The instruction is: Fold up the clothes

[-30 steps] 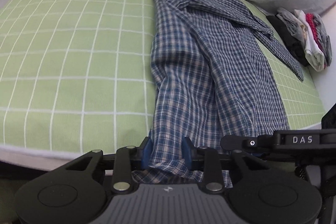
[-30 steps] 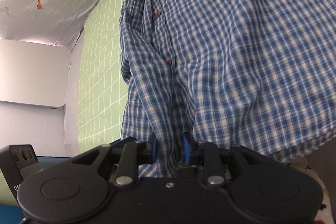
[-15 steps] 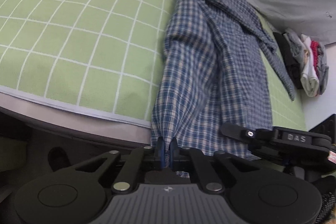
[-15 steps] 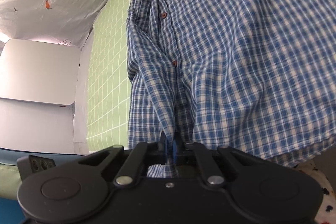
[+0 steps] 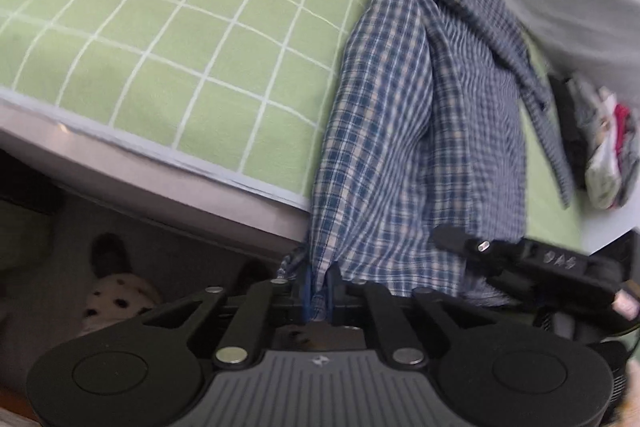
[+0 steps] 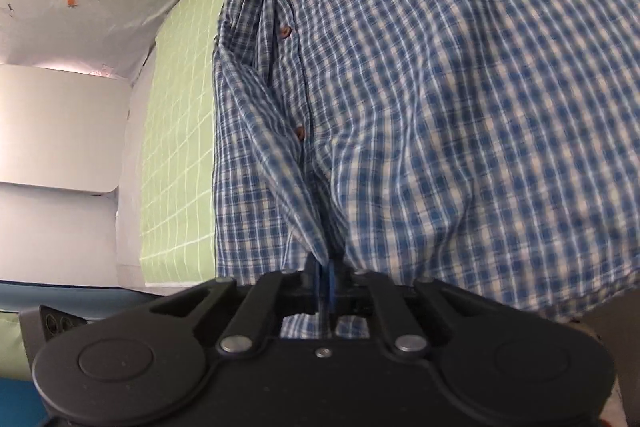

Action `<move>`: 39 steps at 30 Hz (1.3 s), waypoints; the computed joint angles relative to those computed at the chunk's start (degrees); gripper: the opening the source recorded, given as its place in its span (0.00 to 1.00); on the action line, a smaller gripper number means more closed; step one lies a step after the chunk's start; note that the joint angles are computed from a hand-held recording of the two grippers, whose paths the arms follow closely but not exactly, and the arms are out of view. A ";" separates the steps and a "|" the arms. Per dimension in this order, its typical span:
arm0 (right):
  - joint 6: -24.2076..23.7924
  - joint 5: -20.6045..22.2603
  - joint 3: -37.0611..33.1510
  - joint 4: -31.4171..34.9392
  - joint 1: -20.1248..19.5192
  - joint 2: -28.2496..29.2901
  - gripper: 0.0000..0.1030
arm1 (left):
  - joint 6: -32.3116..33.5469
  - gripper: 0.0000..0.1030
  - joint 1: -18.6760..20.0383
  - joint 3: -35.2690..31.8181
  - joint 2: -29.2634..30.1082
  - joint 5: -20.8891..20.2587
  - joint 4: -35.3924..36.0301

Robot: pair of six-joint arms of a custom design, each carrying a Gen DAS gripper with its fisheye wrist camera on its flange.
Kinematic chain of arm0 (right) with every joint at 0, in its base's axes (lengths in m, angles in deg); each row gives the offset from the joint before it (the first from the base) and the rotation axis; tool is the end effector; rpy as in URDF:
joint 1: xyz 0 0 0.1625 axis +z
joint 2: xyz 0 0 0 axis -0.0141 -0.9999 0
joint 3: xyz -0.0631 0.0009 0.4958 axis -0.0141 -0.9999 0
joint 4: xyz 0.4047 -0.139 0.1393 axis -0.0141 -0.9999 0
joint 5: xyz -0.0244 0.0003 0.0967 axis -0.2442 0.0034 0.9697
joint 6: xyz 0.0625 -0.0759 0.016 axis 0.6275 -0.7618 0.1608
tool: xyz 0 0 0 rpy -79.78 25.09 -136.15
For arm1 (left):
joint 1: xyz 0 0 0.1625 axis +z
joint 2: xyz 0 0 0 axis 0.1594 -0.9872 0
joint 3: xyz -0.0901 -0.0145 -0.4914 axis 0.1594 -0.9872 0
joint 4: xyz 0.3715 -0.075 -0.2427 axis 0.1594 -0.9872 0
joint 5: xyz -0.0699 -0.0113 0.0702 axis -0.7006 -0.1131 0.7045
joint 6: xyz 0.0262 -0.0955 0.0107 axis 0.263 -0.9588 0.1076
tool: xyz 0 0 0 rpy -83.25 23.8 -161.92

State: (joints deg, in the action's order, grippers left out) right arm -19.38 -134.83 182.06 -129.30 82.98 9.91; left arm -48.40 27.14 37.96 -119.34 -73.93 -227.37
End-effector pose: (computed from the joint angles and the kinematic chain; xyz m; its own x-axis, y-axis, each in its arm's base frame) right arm 0.0391 -0.6475 0.3454 -0.9942 0.0713 0.0808 0.0517 0.9736 -0.2224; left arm -0.4277 -0.5314 -0.0055 -0.9255 -0.2824 -0.2524 -0.1848 0.9183 -0.3500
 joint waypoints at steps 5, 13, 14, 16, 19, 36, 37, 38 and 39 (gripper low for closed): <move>-1.78 -0.81 -2.29 -1.69 1.62 0.85 0.72 | 3.72 0.62 -1.46 -2.40 -1.64 5.45 6.84; -3.75 -4.33 -7.24 -7.19 3.53 4.76 0.97 | 5.59 0.75 0.77 -6.31 -1.77 14.41 7.56; -3.75 -4.50 -8.04 -7.50 3.50 5.09 0.97 | 5.82 0.75 1.27 -7.04 -1.49 15.30 7.09; -3.76 -4.80 -9.76 -8.19 3.40 5.85 0.98 | 7.34 0.75 2.26 -8.62 -0.59 16.87 4.82; -3.27 -5.94 -13.21 -9.27 3.03 7.42 0.99 | 10.50 0.75 3.96 -11.80 1.25 18.35 1.29; -14.58 -27.17 -56.43 -18.27 -0.36 32.84 0.99 | 25.16 0.75 17.67 -54.60 21.53 20.18 6.30; -16.11 -28.86 -60.18 -17.73 -0.50 34.91 0.99 | 25.48 0.75 18.36 -58.62 23.37 20.45 8.54; -17.72 -30.52 -64.32 -17.07 -0.65 37.16 0.99 | 25.75 0.75 18.99 -61.95 24.93 20.42 10.03; -19.12 -31.44 -68.05 -16.10 -0.86 39.09 0.99 | 26.00 0.75 19.61 -65.30 26.51 20.31 11.46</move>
State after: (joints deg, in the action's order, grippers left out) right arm -38.50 -166.27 114.01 -145.39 82.12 49.00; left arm -22.40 46.75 -27.35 -92.83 -53.62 -215.91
